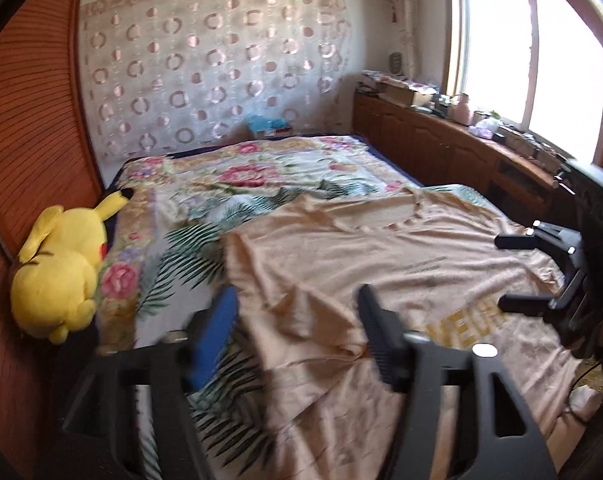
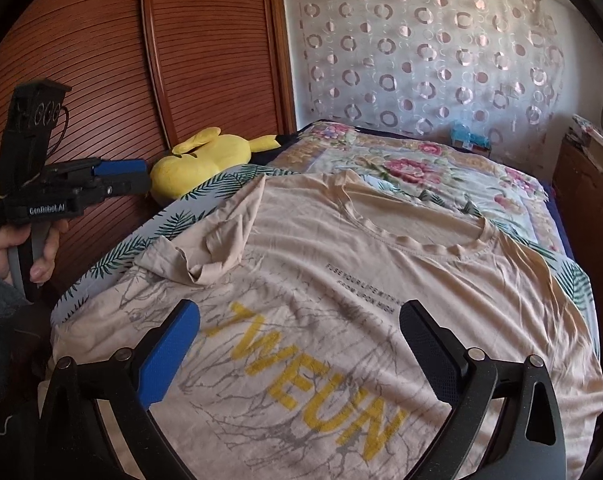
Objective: Fold small clothes
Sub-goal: 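Fold the gripped side edge over toward the shirt's middle, open left gripper, then lower the right gripper to the shirt's other side edge and close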
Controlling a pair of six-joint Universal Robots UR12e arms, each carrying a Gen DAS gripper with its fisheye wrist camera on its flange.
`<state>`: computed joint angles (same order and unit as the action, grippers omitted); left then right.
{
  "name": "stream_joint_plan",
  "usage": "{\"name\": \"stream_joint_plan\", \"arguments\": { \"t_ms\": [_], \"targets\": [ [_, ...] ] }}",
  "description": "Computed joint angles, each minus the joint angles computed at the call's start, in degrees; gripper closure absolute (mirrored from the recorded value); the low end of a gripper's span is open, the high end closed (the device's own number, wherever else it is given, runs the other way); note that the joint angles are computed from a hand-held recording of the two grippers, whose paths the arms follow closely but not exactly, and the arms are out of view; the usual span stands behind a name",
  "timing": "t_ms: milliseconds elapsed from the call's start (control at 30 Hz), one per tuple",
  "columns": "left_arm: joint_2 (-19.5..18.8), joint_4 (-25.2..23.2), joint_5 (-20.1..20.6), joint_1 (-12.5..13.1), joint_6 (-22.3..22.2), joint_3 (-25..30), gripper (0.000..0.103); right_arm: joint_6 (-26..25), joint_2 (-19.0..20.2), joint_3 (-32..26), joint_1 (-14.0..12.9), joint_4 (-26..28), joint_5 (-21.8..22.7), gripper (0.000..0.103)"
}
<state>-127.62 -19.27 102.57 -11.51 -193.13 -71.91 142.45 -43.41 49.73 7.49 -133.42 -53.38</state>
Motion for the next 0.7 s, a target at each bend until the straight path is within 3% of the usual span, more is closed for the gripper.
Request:
{"name": "stream_joint_plan", "arguments": {
  "t_ms": [167, 267, 333, 700],
  "targets": [
    [1.1, -1.5, 1.3, 0.9, -3.7, -3.2, 0.021, -3.8, 1.9, -4.3, 1.0, 3.4, 0.4, 0.021],
    [1.4, -2.7, 3.6, 0.8, -5.2, -4.4, 0.021, -6.9, 3.0, -6.4, 1.7, 6.1, 1.1, 0.041],
    [1.7, -3.1, 3.8, 1.0, -6.7, -5.4, 0.021, -9.8, 4.2, -9.2, 2.2, 10.6, 2.0, 0.068],
    [2.8, -1.0, 3.1, 1.4, -10.8, -9.3, 0.021, -14.8, 15.6, -29.2, 6.5, 28.3, -2.7, 0.068]
  ]
}}
